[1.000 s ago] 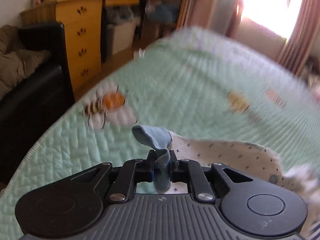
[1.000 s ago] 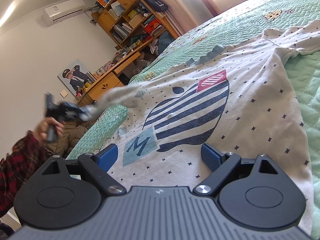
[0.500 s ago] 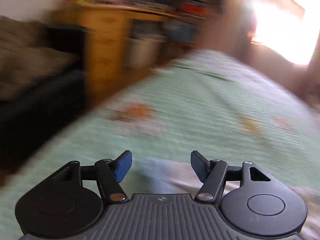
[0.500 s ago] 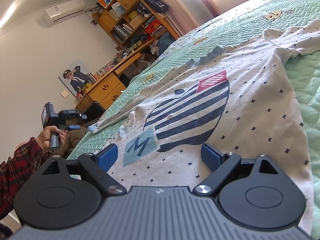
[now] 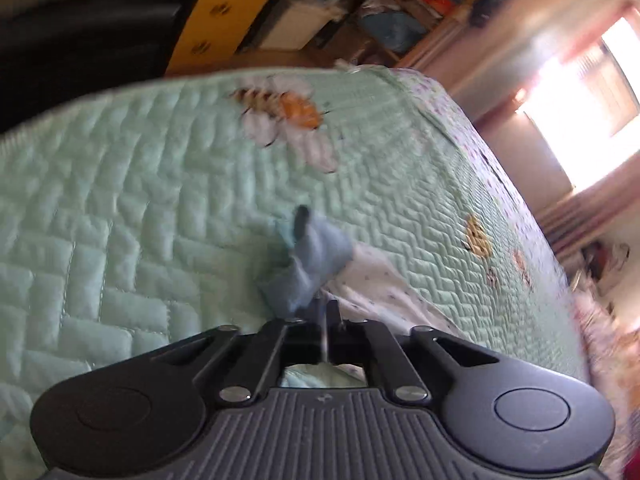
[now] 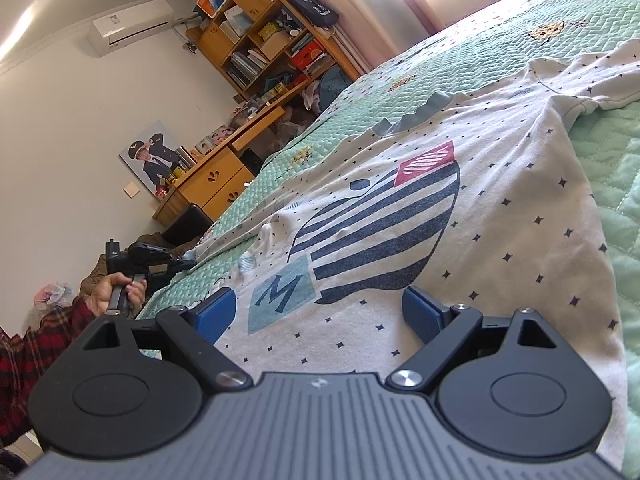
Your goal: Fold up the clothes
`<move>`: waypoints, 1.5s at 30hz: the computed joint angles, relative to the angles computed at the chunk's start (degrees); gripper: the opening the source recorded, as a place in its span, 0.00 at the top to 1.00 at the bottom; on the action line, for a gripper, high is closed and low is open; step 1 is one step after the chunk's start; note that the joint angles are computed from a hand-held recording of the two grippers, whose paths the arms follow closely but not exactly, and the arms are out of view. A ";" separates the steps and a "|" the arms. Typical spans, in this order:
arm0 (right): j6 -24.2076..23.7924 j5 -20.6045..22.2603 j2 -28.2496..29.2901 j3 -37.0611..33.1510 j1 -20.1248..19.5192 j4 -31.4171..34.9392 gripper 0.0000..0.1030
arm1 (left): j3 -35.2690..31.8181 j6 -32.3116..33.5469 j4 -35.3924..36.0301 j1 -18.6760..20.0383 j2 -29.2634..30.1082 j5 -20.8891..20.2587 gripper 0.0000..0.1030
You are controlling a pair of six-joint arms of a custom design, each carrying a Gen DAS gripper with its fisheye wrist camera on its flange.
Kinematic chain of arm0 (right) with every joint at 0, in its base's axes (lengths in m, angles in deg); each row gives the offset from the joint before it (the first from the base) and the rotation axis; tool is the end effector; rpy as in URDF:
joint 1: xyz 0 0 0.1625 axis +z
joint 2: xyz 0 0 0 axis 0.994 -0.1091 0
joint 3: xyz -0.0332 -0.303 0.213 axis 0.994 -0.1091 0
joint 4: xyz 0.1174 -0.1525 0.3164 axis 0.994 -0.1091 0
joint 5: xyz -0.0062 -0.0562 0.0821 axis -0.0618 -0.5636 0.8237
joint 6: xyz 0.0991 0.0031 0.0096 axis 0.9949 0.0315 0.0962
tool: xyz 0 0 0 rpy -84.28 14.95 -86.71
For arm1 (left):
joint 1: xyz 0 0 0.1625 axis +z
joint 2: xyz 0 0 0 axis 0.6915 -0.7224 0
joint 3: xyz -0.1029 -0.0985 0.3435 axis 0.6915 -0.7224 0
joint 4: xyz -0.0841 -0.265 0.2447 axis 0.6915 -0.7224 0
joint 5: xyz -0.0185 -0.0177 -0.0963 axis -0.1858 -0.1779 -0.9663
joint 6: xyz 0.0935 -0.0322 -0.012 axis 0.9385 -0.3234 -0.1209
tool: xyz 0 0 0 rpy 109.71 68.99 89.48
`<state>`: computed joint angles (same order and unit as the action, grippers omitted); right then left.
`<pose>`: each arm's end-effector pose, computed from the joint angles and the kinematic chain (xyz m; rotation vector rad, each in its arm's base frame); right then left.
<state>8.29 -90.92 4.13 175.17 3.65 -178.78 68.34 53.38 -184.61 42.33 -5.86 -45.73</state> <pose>0.1338 -0.3288 0.0600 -0.3082 2.7393 -1.4473 0.1214 -0.5840 0.4231 -0.1568 2.6786 -1.1877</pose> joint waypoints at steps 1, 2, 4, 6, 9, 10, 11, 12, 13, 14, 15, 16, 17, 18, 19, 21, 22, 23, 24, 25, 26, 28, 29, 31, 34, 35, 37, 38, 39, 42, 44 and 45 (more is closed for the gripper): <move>0.00 0.05 -0.01 0.01 -0.02 0.00 0.12 | 0.93 0.22 -1.75 -0.52 -0.22 -1.31 0.71; -0.07 -0.01 -0.06 0.02 0.01 0.03 0.12 | 1.87 0.57 -3.18 -1.18 -0.45 -2.83 0.71; -0.06 -0.19 -0.03 -0.03 0.14 0.02 0.12 | 2.89 4.13 -3.25 -3.07 -0.01 -6.30 0.67; 0.06 -0.47 0.09 -0.10 0.39 -0.05 0.12 | 4.09 9.87 -0.57 -5.80 0.80 -6.41 0.51; 0.19 -0.76 0.07 -0.16 0.64 0.08 0.12 | 5.60 15.12 8.69 -9.83 2.55 3.11 0.41; 0.19 -0.70 0.02 -0.11 0.59 0.09 0.12 | 6.57 16.51 9.94 -10.50 2.60 5.75 0.46; 0.15 -0.59 0.06 -0.05 0.51 -0.01 0.12 | 8.23 18.06 8.78 -10.73 1.61 6.35 0.46; 0.06 -0.43 0.20 0.02 0.39 -0.24 0.12 | 9.02 18.57 9.37 -10.90 0.45 6.43 0.46; 0.04 -0.26 0.30 0.04 0.29 -0.42 0.12 | 9.53 17.96 10.09 -11.06 -0.69 6.53 0.46; 0.03 0.00 0.51 0.07 0.15 -0.71 0.12 | 9.87 16.31 10.69 -11.20 -1.79 6.64 0.47; 0.01 0.26 0.77 0.09 -0.01 -1.07 0.12 | 10.46 15.72 10.49 -11.30 -2.80 6.24 0.47; 0.00 0.55 0.97 0.12 -0.18 -1.36 0.12 | 10.85 15.42 10.18 -10.97 -3.45 4.20 0.46; -0.04 0.89 0.92 0.14 -0.41 -1.35 0.12 | 10.83 14.47 10.45 -10.28 -3.77 1.08 0.45; -0.09 1.18 0.81 0.18 -0.63 -1.29 0.12 | 10.13 11.83 11.30 -9.08 -3.52 -3.18 0.39; -0.11 1.31 0.83 0.20 -0.71 -1.37 0.11 | 8.99 7.30 11.83 -7.32 -2.17 -8.14 0.37; -0.11 1.34 0.91 0.18 -0.70 -1.50 0.11 | 10.02 -0.72 7.91 -5.88 0.05 -11.41 0.38; -0.11 1.34 0.93 0.19 -0.69 -1.54 0.11 | 10.92 -4.49 5.40 -5.52 0.99 -12.04 0.38; -0.09 1.33 0.91 0.19 -0.67 -1.52 0.11 | 12.40 -7.21 1.76 -5.61 1.64 -12.02 0.38; -0.05 1.31 0.88 0.17 -0.64 -1.48 0.11 | 14.39 -8.91 -2.94 -6.13 2.05 -11.34 0.38; -0.02 1.31 0.85 0.15 -0.62 -1.43 0.11 | 16.25 -10.60 -7.64 -6.67 2.61 -10.56 0.38; -0.01 1.34 0.90 0.15 -0.64 -1.47 0.11 | 17.98 -12.26 -12.32 -7.25 3.31 -9.68 0.38; -0.04 1.48 1.11 0.19 -0.77 -1.71 0.11 | 20.15 -15.53 -19.76 -7.82 4.89 -8.58 0.43; -0.06 1.59 1.09 0.23 -0.85 -1.72 0.11 | 20.57 -17.01 -22.33 -7.92 5.77 -8.10 0.46; -0.07 1.74 1.12 0.27 -0.94 -1.83 0.11 | 20.53 -19.67 -25.85 -7.93 7.63 -7.11 0.65; -0.11 1.90 1.17 0.33 -1.05 -1.95 0.11 | 20.32 -23.03 -27.85 -7.80 9.28 -5.16 0.94; -0.10 1.92 1.20 0.32 -1.06 -1.97 0.11 | 20.67 -23.46 -27.98 -7.88 9.12 -4.82 0.94; -0.11 2.03 1.12 0.33 -1.14 -1.89 0.11 | 21.55 -22.89 -27.72 -8.42 8.22 -4.13 0.95; -0.09 2.02 1.06 0.32 -1.13 -1.82 0.11 | 22.17 -22.08 -27.37 -9.08 7.46 -3.13 0.97; -0.06 2.01 1.01 0.30 -1.11 -1.74 0.11 | 22.96 -20.79 -26.81 -10.11 6.40 -1.49 0.97; 0.01 1.97 1.03 0.20 -1.03 -1.72 0.11 | 25.00 -14.99 -23.08 -12.88 2.10 3.03 0.98; -0.03 2.00 1.22 0.17 -1.03 -1.94 0.11 | 23.46 -14.58 -16.85 -11.90 1.02 1.07 0.97; -0.04 2.05 1.27 0.17 -1.07 -2.00 0.11 | 22.38 -14.68 -14.55 -10.79 0.89 -0.78 0.95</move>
<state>8.25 -88.87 5.40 175.34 2.57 -180.78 90.73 38.70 -199.15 31.54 -4.97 -46.50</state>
